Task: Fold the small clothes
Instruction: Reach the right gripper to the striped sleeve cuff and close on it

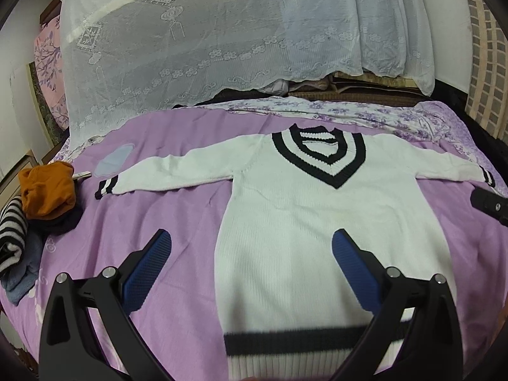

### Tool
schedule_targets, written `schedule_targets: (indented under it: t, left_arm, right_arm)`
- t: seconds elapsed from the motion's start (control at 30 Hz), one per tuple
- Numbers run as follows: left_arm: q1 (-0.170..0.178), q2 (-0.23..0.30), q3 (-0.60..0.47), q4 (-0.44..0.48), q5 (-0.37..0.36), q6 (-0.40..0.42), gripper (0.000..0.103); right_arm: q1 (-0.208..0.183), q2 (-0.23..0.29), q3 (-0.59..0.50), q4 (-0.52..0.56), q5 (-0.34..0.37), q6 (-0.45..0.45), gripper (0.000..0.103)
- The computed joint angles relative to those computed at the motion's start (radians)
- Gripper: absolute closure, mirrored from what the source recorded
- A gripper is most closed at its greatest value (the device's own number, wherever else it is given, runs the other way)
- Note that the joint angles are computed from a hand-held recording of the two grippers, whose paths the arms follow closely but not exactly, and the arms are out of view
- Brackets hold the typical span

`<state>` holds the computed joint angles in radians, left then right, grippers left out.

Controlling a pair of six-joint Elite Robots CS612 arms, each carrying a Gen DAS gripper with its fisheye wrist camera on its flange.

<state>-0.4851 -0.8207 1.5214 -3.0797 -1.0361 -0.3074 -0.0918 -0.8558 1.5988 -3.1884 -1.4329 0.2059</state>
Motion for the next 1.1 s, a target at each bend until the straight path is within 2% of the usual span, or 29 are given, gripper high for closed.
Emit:
schedule_targets:
  t: [0.17,0.3,0.4,0.53,0.63,0.77,0.83,0.87,0.93,1.03,1.1]
  left_arm:
    - [0.010,0.042,-0.079,0.020,0.006,0.044,0.004]
    - [0.021,0.081,-0.157,0.060,-0.041,0.073,0.004]
    - [0.038,0.119,-0.232,0.113,-0.098,0.088,0.004]
    - [0.061,0.171,-0.337,0.210,-0.159,0.049,0.004]
    - [0.070,0.208,-0.411,0.275,-0.189,0.045,0.004]
    - [0.068,0.256,-0.500,0.365,-0.181,0.054,0.004]
    - [0.068,0.279,-0.552,0.433,-0.205,0.050,0.004]
    - [0.066,0.292,-0.580,0.463,-0.217,0.057,0.004]
    - [0.057,0.308,-0.611,0.486,-0.211,0.080,0.004]
    - [0.044,0.330,-0.655,0.513,-0.199,0.107,0.004]
    - [0.038,0.347,-0.692,0.542,-0.213,0.113,0.004]
  right_arm:
    - [-0.028,0.028,-0.054,0.069,-0.029,0.020,0.003]
    - [-0.062,0.053,-0.096,0.088,-0.018,0.046,0.003]
    - [-0.103,0.077,-0.112,0.037,0.020,0.122,0.003]
    - [-0.169,0.110,-0.098,-0.131,0.062,0.315,0.003]
    - [-0.205,0.124,-0.089,-0.186,0.087,0.416,0.015]
    - [-0.249,0.152,-0.107,-0.189,0.183,0.548,0.044]
    - [-0.263,0.166,-0.130,-0.170,0.230,0.604,0.046]
    - [-0.264,0.170,-0.138,-0.168,0.232,0.619,0.046]
    - [-0.266,0.176,-0.158,-0.153,0.212,0.627,0.046]
    - [-0.266,0.193,-0.209,-0.075,0.133,0.636,0.046]
    - [-0.275,0.206,-0.230,-0.046,0.126,0.661,0.046]
